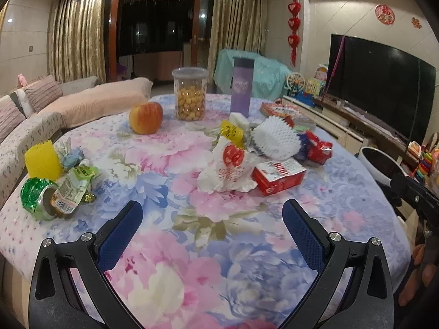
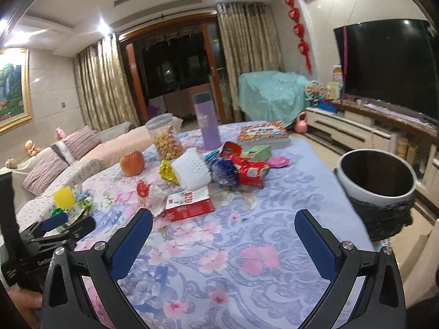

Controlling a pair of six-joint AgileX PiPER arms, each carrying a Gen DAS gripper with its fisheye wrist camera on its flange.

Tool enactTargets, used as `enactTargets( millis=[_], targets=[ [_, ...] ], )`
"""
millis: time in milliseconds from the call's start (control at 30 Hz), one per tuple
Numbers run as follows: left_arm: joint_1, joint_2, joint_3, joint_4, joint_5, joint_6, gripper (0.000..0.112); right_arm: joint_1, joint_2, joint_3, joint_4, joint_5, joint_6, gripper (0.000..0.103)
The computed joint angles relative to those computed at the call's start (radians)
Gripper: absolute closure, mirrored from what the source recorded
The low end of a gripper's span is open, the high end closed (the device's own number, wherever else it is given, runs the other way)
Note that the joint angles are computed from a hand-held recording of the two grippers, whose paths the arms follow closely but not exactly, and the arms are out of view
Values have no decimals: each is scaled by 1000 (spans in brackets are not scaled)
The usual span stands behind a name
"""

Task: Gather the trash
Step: 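Grasp the white paper bag with the left tool while the right tool grasps the red chip bag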

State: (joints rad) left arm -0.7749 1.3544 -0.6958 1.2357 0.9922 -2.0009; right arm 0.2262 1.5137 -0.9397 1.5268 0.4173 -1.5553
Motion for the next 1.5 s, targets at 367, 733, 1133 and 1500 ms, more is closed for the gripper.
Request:
enactTargets(
  millis=[367, 733, 1133, 1500],
  targets=[
    [332, 95, -80, -14, -360, 188, 9, 37, 215, -233, -341, -21, 346, 0],
    [454, 272, -252, -105, -454, 381, 17, 23, 461, -575, -609, 84, 648, 5],
    [473, 355, -350, -208, -509, 525, 78, 10, 717, -961, -755, 272, 831, 67],
    [405, 242, -275, -88, -431, 348, 82, -28, 650, -854, -567, 274, 641, 103]
  ],
)
